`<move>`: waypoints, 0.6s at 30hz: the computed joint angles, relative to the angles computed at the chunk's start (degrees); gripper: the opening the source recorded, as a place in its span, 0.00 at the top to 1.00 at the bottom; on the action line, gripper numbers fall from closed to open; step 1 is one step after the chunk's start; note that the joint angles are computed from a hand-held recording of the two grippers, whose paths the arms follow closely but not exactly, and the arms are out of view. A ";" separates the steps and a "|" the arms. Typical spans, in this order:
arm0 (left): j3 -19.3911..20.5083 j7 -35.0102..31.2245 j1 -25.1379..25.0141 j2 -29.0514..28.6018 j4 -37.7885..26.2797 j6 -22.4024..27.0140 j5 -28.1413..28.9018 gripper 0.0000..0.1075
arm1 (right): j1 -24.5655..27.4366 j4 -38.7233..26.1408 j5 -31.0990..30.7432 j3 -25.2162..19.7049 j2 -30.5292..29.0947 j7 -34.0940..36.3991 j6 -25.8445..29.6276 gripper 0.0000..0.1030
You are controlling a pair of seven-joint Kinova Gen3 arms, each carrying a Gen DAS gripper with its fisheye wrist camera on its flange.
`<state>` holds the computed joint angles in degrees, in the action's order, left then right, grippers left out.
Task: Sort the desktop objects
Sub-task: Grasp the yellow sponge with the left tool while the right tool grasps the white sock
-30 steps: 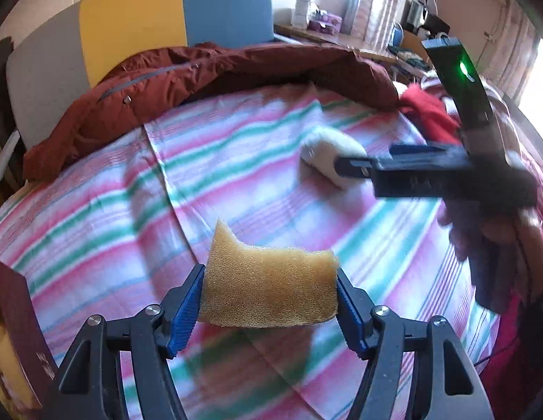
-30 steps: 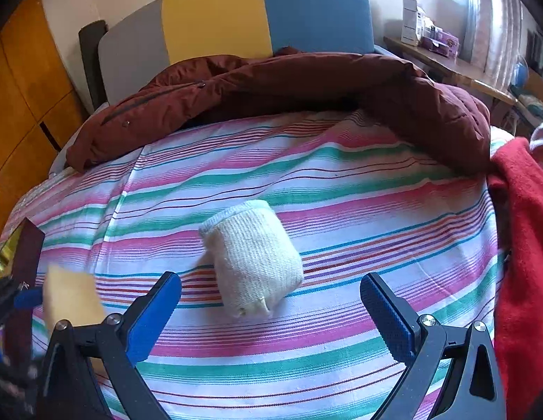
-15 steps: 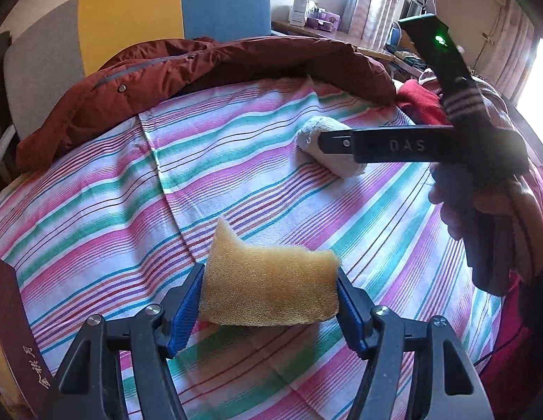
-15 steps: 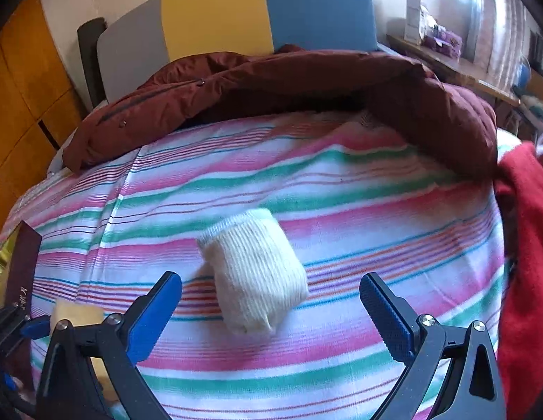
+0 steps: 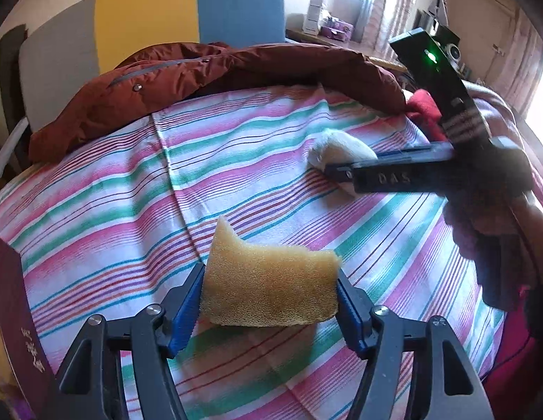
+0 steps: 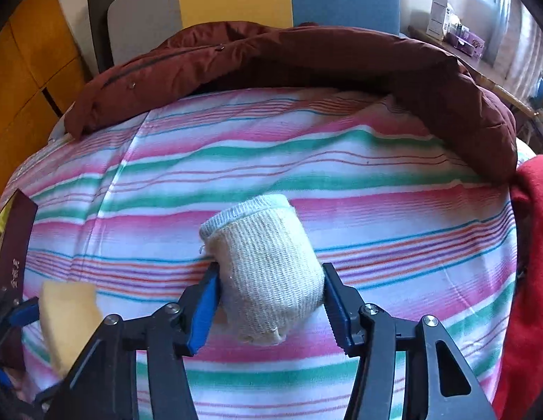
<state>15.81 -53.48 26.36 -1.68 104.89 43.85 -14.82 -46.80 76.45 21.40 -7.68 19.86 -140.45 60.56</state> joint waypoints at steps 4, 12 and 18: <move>1.34 4.55 0.77 -1.04 0.54 1.48 -3.47 0.37 | 0.13 -0.61 -2.31 -0.96 -0.45 1.07 1.97 0.46; 5.08 10.99 0.89 -6.41 2.85 4.50 -7.88 0.37 | -2.50 -0.14 -4.57 -2.66 -1.58 0.60 3.69 0.46; 8.01 12.87 -1.48 -11.59 3.86 6.80 -8.18 0.37 | -4.83 -0.21 -4.22 -3.44 -1.61 -1.65 3.75 0.46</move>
<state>23.82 -40.61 24.88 -13.26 108.75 50.65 -23.01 -51.63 76.24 17.18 -11.12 18.25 -142.10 64.31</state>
